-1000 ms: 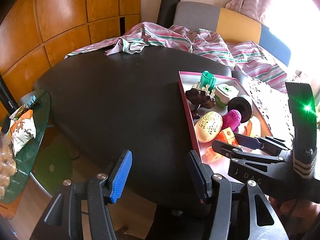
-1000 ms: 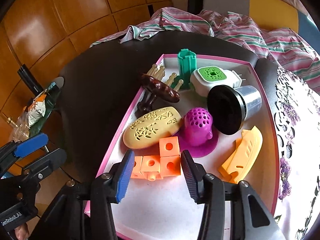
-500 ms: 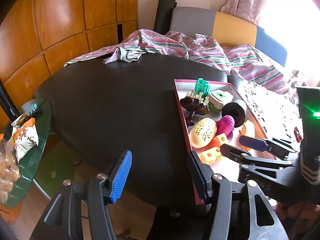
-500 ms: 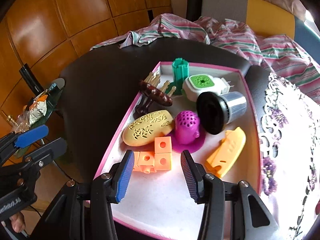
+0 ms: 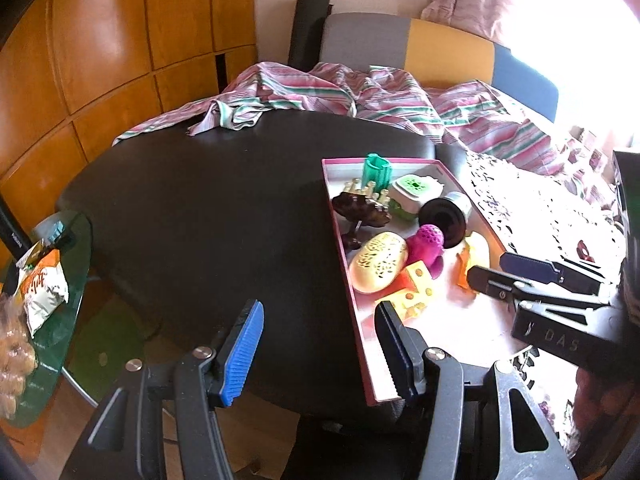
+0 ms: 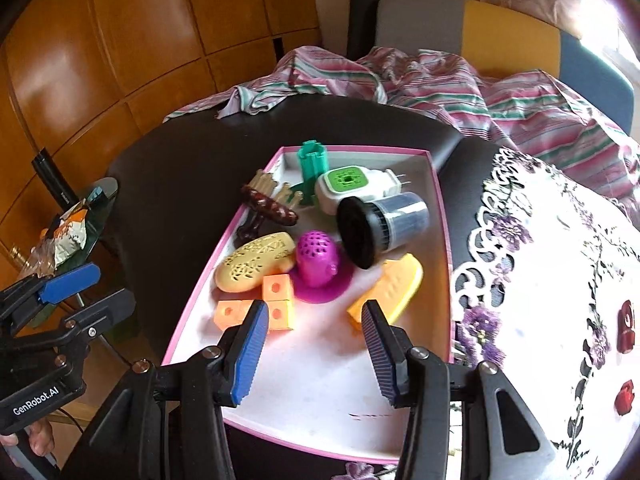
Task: Organize rigid objects
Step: 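Withdraw the right gripper from the tray toward the tablecloth, then reach the right gripper to the red puzzle piece and grasp it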
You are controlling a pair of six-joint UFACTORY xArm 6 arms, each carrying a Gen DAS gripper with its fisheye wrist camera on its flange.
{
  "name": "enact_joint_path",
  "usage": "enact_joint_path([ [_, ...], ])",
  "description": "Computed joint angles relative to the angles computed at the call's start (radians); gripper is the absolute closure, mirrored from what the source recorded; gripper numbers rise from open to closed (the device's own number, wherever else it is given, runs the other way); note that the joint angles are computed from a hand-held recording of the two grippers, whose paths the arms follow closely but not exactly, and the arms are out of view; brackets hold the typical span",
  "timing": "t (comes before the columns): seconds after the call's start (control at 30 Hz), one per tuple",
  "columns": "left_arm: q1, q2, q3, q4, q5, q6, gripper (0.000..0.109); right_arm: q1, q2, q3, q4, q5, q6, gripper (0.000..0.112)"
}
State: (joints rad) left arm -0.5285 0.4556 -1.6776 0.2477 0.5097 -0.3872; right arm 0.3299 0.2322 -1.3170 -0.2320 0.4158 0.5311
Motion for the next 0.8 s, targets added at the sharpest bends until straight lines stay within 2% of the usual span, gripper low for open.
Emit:
enact_joint_path([
  [0.37, -0.021, 0.033, -0.054, -0.024, 0.006, 0.032, 0.046, -0.125, -0.168, 0.166, -0.066, 0.034, 0.094, 0.063],
  [0.63, 0.004, 0.058, -0.097, 0.025, 0.041, -0.037, 0.045, -0.286, -0.324, 0.323, -0.136, 0.101, 0.158, 0.063],
  [0.8, -0.011, 0.075, -0.123, -0.001, 0.05, 0.006, 0.045, -0.406, -0.413, 0.412, -0.139, 0.116, 0.223, 0.062],
])
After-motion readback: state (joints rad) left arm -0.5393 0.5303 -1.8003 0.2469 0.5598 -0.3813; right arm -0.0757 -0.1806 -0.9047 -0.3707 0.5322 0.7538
